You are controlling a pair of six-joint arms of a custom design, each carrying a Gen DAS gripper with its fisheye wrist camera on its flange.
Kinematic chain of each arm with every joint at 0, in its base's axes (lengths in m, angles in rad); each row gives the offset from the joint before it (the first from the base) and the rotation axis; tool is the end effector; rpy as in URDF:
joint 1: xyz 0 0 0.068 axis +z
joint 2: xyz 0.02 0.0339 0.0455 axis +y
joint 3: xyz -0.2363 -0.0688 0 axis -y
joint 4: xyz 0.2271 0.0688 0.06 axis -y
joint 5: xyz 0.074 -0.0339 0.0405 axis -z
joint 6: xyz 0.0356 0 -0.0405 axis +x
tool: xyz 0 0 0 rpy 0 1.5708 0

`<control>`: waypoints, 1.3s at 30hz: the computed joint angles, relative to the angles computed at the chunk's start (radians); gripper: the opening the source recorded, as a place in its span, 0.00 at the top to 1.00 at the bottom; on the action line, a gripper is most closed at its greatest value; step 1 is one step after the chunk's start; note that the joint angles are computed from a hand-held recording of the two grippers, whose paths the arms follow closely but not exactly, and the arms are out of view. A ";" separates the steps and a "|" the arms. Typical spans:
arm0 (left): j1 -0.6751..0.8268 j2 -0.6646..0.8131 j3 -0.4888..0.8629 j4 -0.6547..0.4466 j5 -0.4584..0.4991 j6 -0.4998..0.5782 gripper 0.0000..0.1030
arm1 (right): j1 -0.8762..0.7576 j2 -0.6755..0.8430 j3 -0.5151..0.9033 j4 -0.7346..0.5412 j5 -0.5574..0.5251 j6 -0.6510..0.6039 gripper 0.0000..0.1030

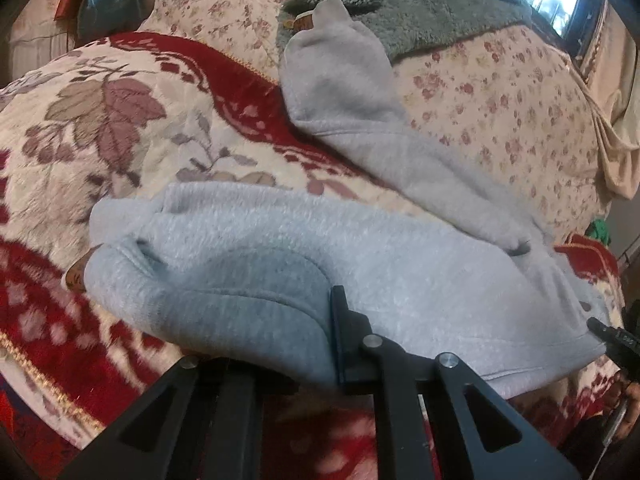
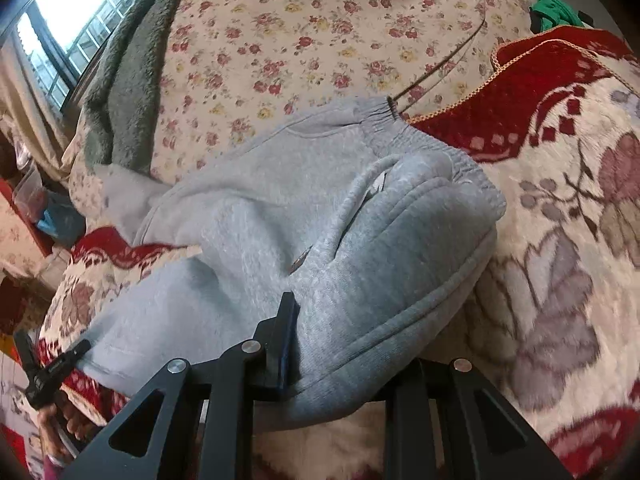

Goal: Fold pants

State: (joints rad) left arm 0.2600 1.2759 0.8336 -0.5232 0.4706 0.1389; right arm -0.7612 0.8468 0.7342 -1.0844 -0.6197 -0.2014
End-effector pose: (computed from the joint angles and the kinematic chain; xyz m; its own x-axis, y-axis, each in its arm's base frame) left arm 0.2384 0.0467 0.2097 -0.7842 -0.0809 -0.6151 0.1300 0.9480 -0.2905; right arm 0.1109 -0.0771 0.2288 -0.7420 0.4820 -0.4659 0.2649 0.8493 0.4567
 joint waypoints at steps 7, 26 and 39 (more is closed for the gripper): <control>-0.033 -0.034 -0.082 0.046 -0.103 0.030 0.85 | -0.052 -0.041 -0.087 -0.079 0.030 -0.082 0.70; -0.031 -0.107 -0.022 -0.047 -0.095 -0.051 0.23 | -0.320 0.242 0.205 -0.040 0.090 -0.195 0.18; -0.124 -0.081 0.053 -0.047 -0.168 -0.135 0.19 | 0.050 0.877 0.471 0.270 0.230 -0.109 0.17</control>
State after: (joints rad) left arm 0.1363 1.1953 0.8866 -0.5698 0.3025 0.0042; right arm -0.7115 1.7237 1.2050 -0.8147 -0.3898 -0.3099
